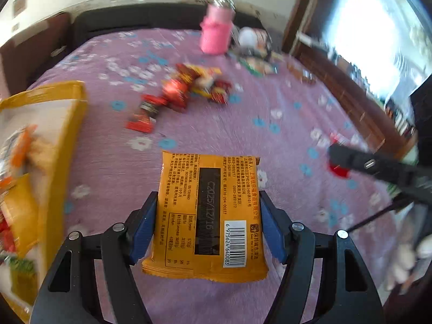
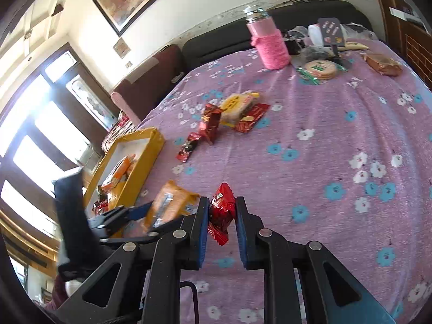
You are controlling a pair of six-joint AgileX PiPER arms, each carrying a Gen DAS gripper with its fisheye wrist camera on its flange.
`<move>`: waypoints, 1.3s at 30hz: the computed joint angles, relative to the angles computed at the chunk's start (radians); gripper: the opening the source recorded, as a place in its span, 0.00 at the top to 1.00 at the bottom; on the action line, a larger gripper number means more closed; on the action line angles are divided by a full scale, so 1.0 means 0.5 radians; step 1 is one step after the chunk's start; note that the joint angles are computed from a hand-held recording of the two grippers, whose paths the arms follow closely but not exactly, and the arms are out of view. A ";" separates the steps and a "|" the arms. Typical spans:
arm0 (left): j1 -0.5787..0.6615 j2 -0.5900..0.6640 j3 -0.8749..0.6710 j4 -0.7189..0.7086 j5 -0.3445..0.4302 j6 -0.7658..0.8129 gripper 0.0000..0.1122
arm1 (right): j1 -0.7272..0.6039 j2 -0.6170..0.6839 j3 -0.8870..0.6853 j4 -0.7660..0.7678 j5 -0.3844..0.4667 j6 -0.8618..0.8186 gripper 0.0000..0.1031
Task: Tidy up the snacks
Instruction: 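Carry the orange pack and red candy over the tray and release both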
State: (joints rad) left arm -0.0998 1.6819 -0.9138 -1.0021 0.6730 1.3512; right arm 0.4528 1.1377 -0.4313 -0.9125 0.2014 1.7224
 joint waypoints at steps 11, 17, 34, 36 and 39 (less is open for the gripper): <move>0.874 0.020 -0.248 -0.054 0.188 0.100 0.38 | 0.325 0.588 -0.650 0.164 0.089 -0.258 0.82; 1.109 0.326 -0.513 -0.011 0.180 0.006 0.38 | 0.416 1.097 -1.284 0.925 0.130 -1.150 0.82; 1.097 0.755 -1.050 0.210 0.215 -0.290 0.37 | 0.437 2.441 -3.290 1.957 0.953 -2.231 0.82; 1.113 0.750 -1.039 0.175 0.237 -0.261 0.38 | 0.426 2.526 -3.453 1.921 1.044 -2.197 0.82; 1.151 0.732 -1.027 0.118 0.302 -0.236 0.38 | 0.395 2.651 -3.686 1.917 1.169 -2.179 0.81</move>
